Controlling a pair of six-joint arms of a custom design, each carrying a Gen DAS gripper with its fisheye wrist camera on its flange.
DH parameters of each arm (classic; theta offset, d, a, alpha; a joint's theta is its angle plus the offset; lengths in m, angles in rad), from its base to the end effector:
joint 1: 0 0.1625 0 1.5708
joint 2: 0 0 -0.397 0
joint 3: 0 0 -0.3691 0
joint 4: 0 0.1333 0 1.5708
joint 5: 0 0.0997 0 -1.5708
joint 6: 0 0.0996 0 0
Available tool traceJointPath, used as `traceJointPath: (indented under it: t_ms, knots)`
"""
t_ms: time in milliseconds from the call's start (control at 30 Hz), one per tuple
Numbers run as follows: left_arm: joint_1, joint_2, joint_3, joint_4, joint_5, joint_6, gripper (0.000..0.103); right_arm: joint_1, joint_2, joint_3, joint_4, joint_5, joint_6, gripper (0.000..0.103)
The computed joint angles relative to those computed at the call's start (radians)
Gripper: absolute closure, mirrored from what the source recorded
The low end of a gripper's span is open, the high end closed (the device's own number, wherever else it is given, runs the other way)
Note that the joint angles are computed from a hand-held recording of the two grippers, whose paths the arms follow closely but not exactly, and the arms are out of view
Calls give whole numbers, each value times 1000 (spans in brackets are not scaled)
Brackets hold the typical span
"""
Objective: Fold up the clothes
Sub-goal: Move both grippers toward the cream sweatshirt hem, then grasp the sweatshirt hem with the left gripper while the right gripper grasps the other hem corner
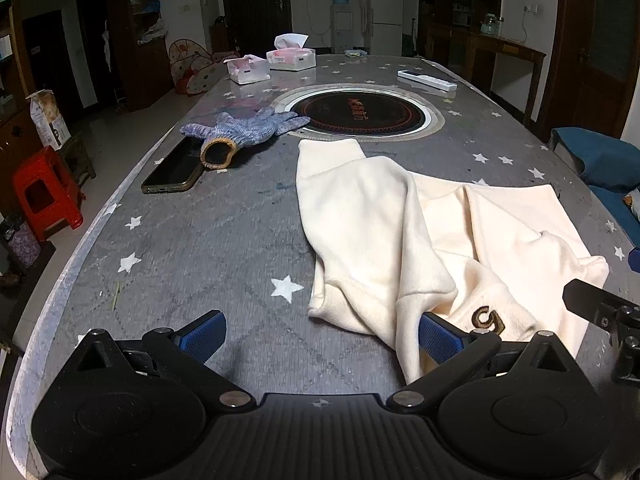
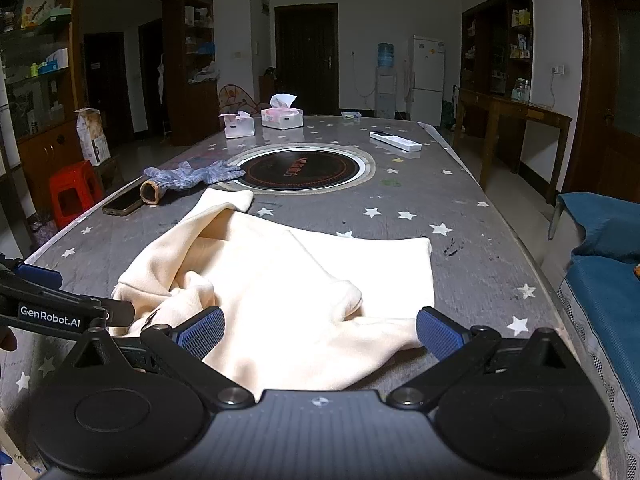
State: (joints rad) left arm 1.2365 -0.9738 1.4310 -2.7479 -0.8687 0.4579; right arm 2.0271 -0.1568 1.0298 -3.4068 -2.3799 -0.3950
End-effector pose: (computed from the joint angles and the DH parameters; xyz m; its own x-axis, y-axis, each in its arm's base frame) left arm -0.0363 -0.7067 0.3365 -0.6632 0.1779 -0.7270 0.6019 0.7042 -0.3767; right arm 0.3822 -0.6397 -0.0157 -0.7166 0.0143 0.6973 -0.5714 0.5614 -0.5987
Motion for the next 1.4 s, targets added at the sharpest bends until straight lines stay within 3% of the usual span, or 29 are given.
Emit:
traceJointPath:
  t_ms: [800,1167,1400]
  knots:
    - [-12,80,-138,21,-21,66,0,-38,9,-95,150,47,41,0]
    - [-5,130,-245,124,-106,65,0,-63,12,-135,214,97,82,0]
    - [6,192,-337,205,-149,51,3,-79,2,-139,253,114,122,14]
